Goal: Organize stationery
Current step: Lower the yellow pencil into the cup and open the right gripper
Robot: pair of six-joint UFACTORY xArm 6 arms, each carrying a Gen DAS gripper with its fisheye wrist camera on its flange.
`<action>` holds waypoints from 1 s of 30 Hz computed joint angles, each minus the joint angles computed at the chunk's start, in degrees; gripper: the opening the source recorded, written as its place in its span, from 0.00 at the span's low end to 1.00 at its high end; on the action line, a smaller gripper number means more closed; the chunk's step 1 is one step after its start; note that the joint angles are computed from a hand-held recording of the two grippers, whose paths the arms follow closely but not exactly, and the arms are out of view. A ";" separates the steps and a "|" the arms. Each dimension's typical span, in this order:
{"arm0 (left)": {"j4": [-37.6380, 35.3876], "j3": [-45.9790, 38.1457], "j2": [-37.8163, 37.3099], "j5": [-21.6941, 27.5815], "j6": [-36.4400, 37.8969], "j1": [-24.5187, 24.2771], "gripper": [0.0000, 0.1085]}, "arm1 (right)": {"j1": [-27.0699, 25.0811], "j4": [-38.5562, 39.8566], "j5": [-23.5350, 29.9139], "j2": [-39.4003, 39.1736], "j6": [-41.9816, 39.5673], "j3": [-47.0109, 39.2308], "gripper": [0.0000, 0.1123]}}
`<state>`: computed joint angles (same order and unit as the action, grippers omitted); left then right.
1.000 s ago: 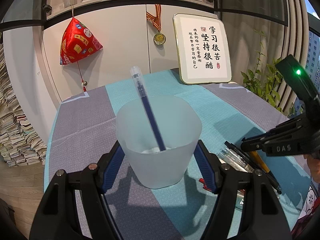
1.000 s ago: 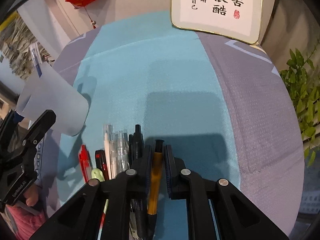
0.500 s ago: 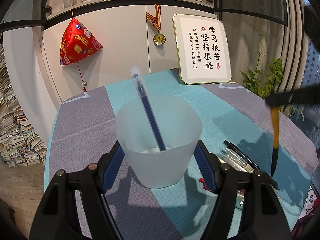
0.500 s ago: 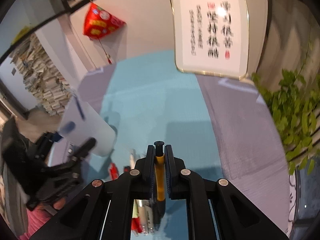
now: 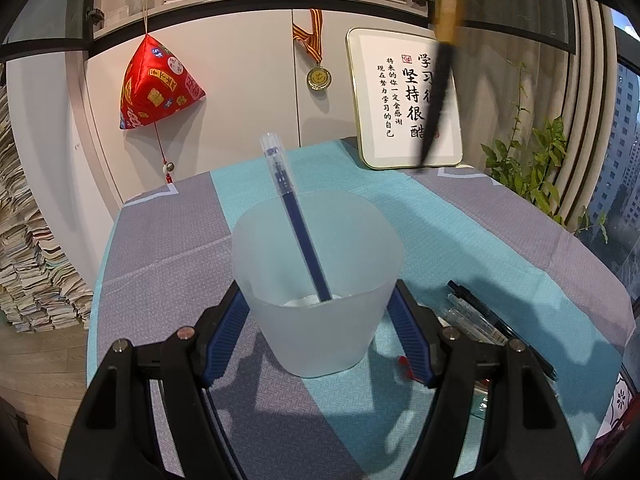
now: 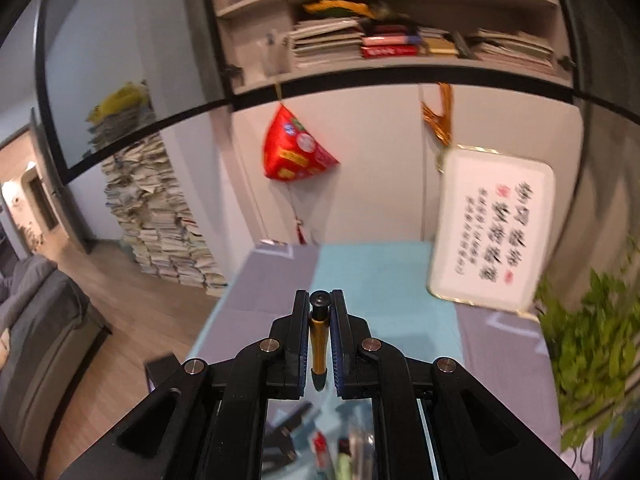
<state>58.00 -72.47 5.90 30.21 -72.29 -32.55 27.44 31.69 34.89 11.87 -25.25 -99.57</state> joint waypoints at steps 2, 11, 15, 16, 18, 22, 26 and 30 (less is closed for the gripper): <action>-0.02 -0.04 0.03 -0.02 0.08 0.06 0.64 | 0.84 -0.67 0.37 2.19 0.29 -2.30 0.09; 0.00 -0.02 0.08 -0.09 -0.08 0.00 0.64 | 1.92 -3.40 3.96 8.37 3.05 -7.13 0.09; 0.02 -0.02 0.08 -0.12 -0.09 0.02 0.64 | 1.84 -4.05 5.90 10.28 3.83 -8.50 0.09; -0.02 -0.02 0.09 -0.15 -0.05 0.06 0.64 | 1.79 -4.00 6.20 10.57 3.96 -8.68 0.09; 0.01 -0.02 0.09 -0.11 -0.10 0.00 0.64 | 1.66 -3.79 6.89 11.11 4.19 -8.95 0.09; 0.02 -0.04 0.10 -0.10 -0.06 0.03 0.64 | 1.44 -3.72 8.47 12.20 4.61 -10.06 0.09; 0.05 -0.01 0.08 -0.10 -0.13 -0.01 0.64 | 1.39 -3.93 9.55 12.99 5.17 -10.92 0.09; 0.08 0.00 0.09 -0.10 -0.11 0.01 0.64 | 1.42 -4.13 10.54 13.76 5.54 -11.91 0.09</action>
<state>58.08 -72.48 5.99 30.11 -72.40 -32.54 28.86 27.56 45.43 25.63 -19.71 -111.48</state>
